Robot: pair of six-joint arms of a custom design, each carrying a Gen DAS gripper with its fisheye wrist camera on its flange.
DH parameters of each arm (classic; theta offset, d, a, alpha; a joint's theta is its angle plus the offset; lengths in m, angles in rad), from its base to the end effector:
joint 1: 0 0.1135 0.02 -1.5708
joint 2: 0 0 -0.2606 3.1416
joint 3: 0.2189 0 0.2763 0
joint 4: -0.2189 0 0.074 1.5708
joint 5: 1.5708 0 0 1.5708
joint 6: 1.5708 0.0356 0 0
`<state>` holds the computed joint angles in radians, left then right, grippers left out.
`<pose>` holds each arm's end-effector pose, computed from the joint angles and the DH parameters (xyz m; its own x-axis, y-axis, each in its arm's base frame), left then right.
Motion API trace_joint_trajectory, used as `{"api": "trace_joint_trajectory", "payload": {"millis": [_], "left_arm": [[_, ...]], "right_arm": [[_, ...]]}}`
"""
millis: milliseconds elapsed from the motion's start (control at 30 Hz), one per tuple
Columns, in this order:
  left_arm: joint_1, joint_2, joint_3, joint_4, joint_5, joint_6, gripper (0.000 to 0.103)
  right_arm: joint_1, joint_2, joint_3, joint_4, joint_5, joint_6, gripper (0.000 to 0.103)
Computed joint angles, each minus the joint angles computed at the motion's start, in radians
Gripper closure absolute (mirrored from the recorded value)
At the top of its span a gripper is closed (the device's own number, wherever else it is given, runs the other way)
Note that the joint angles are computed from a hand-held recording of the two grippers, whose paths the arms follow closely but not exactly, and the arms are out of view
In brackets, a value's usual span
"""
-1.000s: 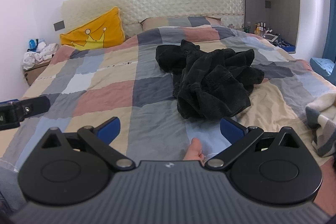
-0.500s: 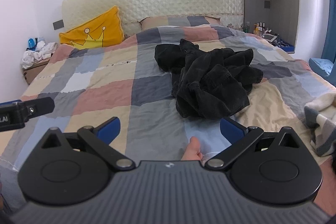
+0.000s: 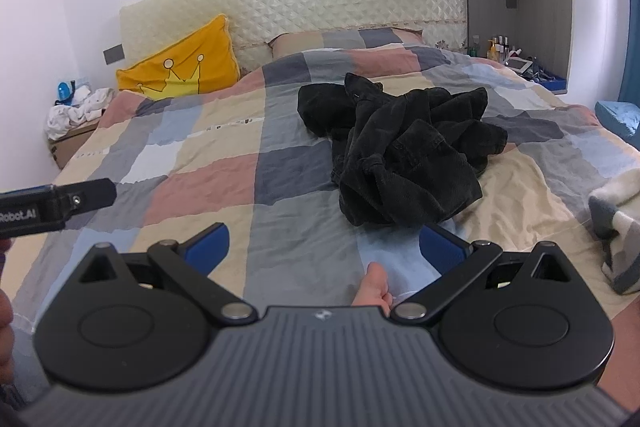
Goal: Fold large clothes
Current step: 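Move both grippers toward the crumpled black jacket on the bed, then grasp the jacket collar with the left gripper while the right gripper grasps a shoulder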
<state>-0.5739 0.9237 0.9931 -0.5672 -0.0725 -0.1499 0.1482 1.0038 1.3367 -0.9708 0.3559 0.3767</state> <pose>0.1895 -0.1195 0.3477 -0.4694 0.1261 -0.8739 0.4227 0.9011 -0.0970 0.2012 0.0175 0.4142 -0.4968 0.2745 -0.8233 0.3454 0.9328 0.1026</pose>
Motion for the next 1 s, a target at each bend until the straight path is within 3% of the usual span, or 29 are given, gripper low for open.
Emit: {"api": "trace_joint_trajectory", "payload": {"millis": [233,467,767,1000], "left_arm": [[0.018,0.144,0.045,0.097,0.047,0.060,0.000],[0.070,0.400,0.216,0.181,0.140,0.076,0.000],[0.080,0.801,0.552,0.239,0.204,0.094,0.000],[0.074,1.200,0.977,0.202,0.287,0.065,0.000]], "right_arm": [[-0.093,0.029,0.003,0.044,-0.075,-0.042,0.000],[-0.247,0.105,0.036,0.096,-0.209,-0.091,0.000],[-0.397,0.296,0.119,0.218,-0.306,-0.170,0.000],[-0.458,0.505,0.232,0.311,-0.385,-0.182,0.000]]}}
